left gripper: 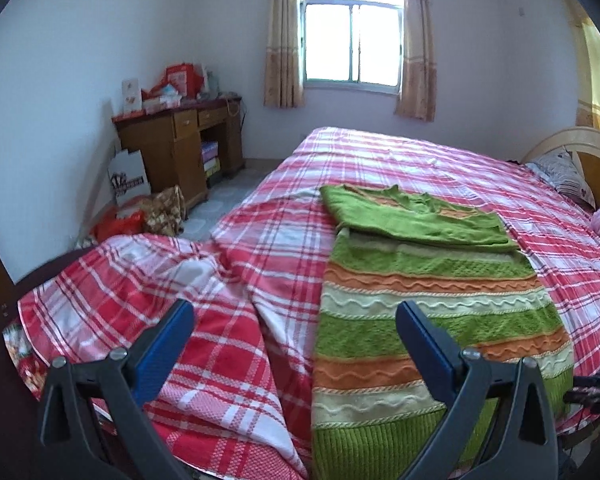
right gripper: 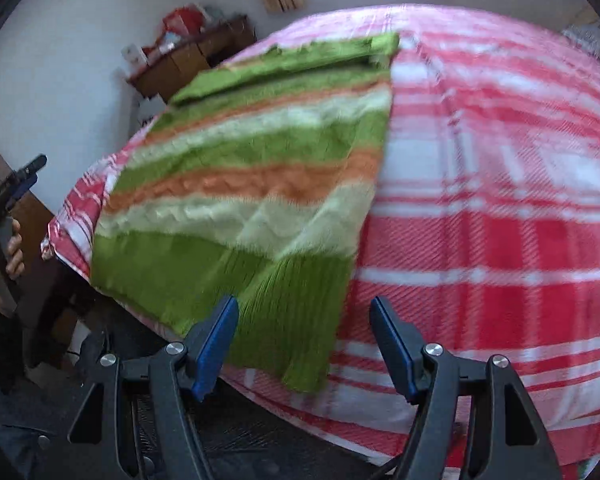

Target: Fold small clothes

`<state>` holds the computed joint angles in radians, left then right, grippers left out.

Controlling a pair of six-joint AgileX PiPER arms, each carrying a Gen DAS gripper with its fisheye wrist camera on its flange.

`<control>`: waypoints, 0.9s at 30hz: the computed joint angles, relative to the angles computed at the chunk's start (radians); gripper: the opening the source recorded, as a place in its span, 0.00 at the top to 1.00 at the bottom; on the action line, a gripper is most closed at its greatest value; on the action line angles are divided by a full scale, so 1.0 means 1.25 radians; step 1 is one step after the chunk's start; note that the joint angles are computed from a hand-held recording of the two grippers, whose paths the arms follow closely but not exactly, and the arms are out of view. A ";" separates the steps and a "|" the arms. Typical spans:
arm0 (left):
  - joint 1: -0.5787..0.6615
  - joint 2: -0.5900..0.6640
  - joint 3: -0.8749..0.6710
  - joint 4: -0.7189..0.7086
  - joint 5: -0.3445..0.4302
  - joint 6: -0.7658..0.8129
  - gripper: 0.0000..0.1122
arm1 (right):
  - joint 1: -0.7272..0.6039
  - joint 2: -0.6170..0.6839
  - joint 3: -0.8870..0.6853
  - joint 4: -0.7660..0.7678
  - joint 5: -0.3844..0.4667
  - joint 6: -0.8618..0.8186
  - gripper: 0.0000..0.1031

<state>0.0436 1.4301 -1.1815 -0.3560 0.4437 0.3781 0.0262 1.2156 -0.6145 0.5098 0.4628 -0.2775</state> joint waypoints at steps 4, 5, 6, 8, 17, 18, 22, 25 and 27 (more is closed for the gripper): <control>0.007 0.016 -0.001 -0.021 0.004 0.018 0.09 | 0.048 0.015 -0.021 -0.063 0.022 0.049 0.54; 0.006 0.018 0.000 -0.022 0.001 0.019 0.09 | 0.031 0.027 -0.040 -0.011 0.072 0.003 0.74; 0.005 0.019 0.002 -0.027 -0.003 0.024 0.09 | 0.004 0.045 -0.047 0.054 0.105 -0.062 0.78; 0.006 0.023 0.003 -0.054 -0.004 0.045 0.09 | -0.037 0.079 -0.051 0.143 0.129 -0.138 0.78; -0.005 0.054 -0.043 0.000 0.008 0.029 0.09 | -0.209 0.136 -0.118 0.377 0.377 -0.322 0.89; -0.006 0.063 -0.054 0.004 0.010 0.025 0.09 | -0.227 0.138 -0.145 0.398 0.412 -0.333 0.89; -0.005 0.122 -0.125 -0.006 0.050 0.017 0.09 | -0.285 0.177 -0.278 0.478 0.472 -0.348 0.89; -0.009 0.165 -0.183 -0.010 0.087 0.018 0.09 | -0.288 0.228 -0.370 0.479 0.436 -0.322 0.89; -0.012 0.178 -0.203 -0.004 0.094 0.020 0.09 | -0.281 0.288 -0.437 0.462 0.395 -0.285 0.89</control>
<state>0.0286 1.6524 -1.4350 -0.3613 0.5614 0.4033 -0.3250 1.5752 -1.1602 1.0877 0.9568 -0.6331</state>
